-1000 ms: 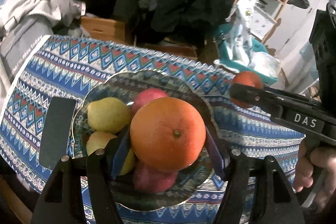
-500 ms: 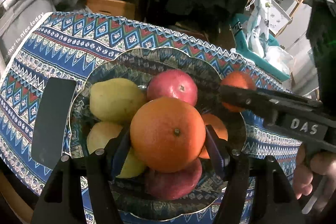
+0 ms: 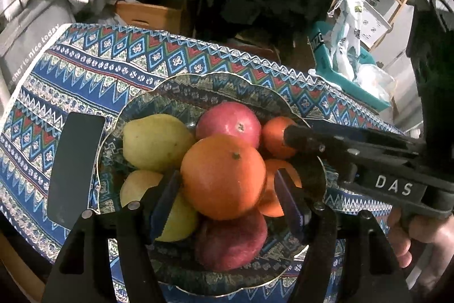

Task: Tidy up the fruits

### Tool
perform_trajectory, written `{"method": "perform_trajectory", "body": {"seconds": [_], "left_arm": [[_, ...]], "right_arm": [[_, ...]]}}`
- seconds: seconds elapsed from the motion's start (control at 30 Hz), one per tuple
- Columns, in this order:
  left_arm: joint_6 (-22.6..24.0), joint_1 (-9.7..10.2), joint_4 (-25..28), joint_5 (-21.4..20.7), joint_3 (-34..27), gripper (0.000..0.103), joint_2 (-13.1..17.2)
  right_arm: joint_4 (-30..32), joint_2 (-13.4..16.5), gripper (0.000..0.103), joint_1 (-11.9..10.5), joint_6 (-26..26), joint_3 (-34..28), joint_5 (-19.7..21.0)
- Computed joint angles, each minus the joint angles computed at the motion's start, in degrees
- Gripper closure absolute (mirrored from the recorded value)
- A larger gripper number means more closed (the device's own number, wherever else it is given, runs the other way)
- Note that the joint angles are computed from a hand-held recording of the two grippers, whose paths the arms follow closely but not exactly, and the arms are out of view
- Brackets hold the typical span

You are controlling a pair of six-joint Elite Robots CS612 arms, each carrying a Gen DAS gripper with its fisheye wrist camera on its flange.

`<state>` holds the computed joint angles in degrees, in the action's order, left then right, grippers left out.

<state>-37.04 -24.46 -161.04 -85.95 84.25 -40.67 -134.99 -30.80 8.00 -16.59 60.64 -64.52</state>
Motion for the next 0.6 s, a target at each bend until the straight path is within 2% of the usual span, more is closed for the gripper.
{"method": "perform_trajectory", "body": {"seconds": [0.1,0.2,0.6], "left_arm": [[0.2,-0.30,-0.3,0.2,0.6,0.033,-0.8],[0.6,-0.74,-0.9,1.3,1.5,0.033,-1.9],[4.1,-3.01,-4.7,6.4,5.0,0.027,-6.8]], "right_arm": [[-1.7,-0.8,0.051,-0.1,0.8,1.0,0.2],[-4.2,-2.1,0.047,-0.3,1.5,2.5,-0.3],[-15.6,-8.8,0.035,-1.7,4.8,10.6,-1.2]]}}
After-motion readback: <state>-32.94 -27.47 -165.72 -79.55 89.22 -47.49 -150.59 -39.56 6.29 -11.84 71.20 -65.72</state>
